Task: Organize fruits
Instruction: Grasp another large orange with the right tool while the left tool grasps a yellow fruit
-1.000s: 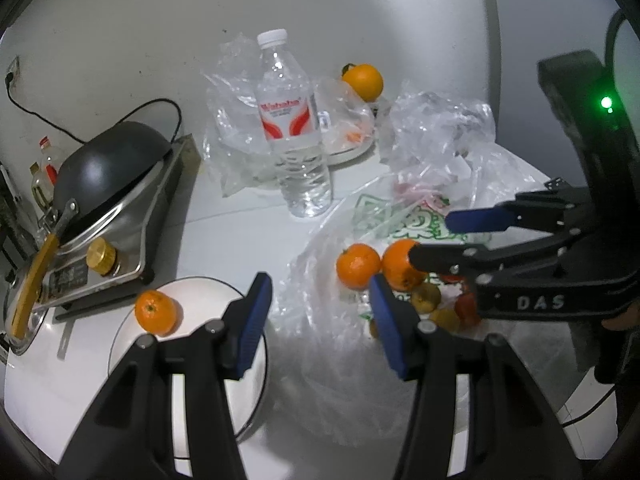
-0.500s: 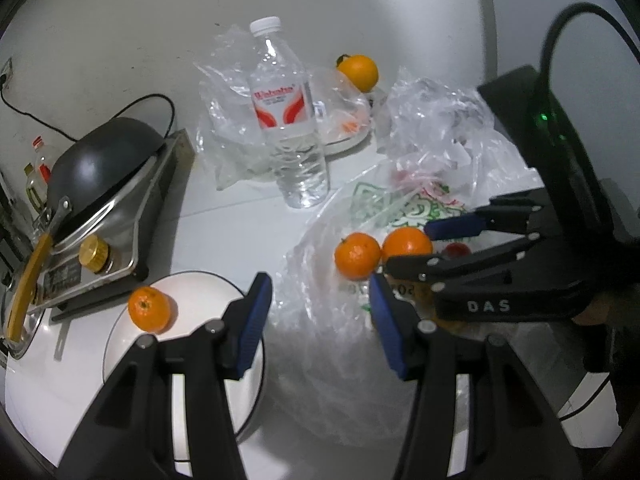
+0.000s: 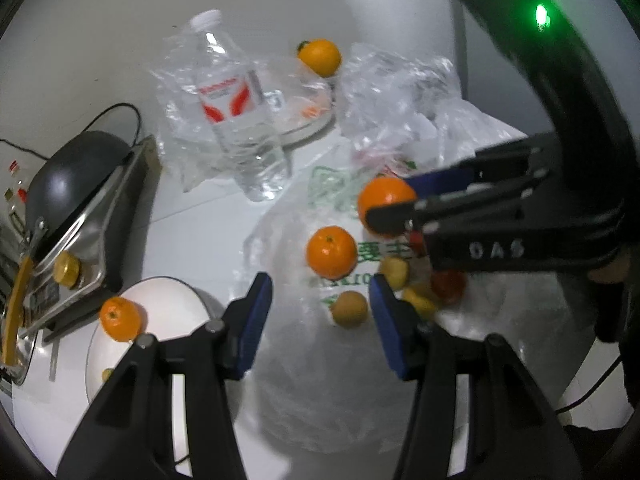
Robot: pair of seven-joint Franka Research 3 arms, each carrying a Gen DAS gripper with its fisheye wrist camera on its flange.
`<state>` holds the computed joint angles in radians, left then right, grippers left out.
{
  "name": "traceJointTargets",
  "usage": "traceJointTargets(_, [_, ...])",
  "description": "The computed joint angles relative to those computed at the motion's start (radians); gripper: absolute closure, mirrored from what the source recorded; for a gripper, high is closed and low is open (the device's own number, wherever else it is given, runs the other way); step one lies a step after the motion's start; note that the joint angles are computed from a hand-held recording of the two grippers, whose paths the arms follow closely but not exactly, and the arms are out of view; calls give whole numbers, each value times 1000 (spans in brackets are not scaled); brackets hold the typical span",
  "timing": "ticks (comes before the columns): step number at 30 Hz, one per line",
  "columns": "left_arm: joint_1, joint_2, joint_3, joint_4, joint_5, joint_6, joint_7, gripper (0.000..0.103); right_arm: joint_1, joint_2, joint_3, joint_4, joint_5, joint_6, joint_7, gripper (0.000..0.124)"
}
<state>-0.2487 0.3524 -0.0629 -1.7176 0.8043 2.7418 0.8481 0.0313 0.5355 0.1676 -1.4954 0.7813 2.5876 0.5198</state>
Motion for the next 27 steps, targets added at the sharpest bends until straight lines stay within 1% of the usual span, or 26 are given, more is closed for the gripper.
traceJointTargets(4, [0, 26, -12, 27, -25, -20, 43, 52, -17, -8, 4, -6, 22, 3, -18, 80])
traceJointTargets(6, [-2, 38, -14, 41, -39, -33, 62, 54, -21, -9, 3, -6, 29, 3, -22, 80])
traceJointTargets(9, [-5, 50, -16, 56, -53, -38, 92, 62, -27, -11, 2, -9, 40, 4, -30, 80])
traceJointTargets(11, [-6, 58, -16, 62, -62, -34, 108, 63, -30, -10, 1, -8, 45, 4, -32, 80])
traceJointTargets(13, [-6, 67, -20, 72, -84, -45, 128, 71, -30, -10, -1, -9, 47, 4, -29, 80])
traceJointTargets(14, [-4, 75, -23, 81, -100, -57, 141, 73, -31, -10, -1, -8, 49, 4, -29, 80])
traceJointTargets(20, [9, 88, -33, 87, -169, -65, 193, 74, -32, -11, -2, -9, 53, 4, -34, 80])
traceJointTargets(23, [10, 94, -32, 92, -191, -71, 207, 74, -32, -12, -2, -10, 54, 3, -34, 80])
traceJointTargets(27, [9, 94, -27, 86, -198, -57, 214, 75, -30, -13, -2, -12, 54, 11, -33, 80])
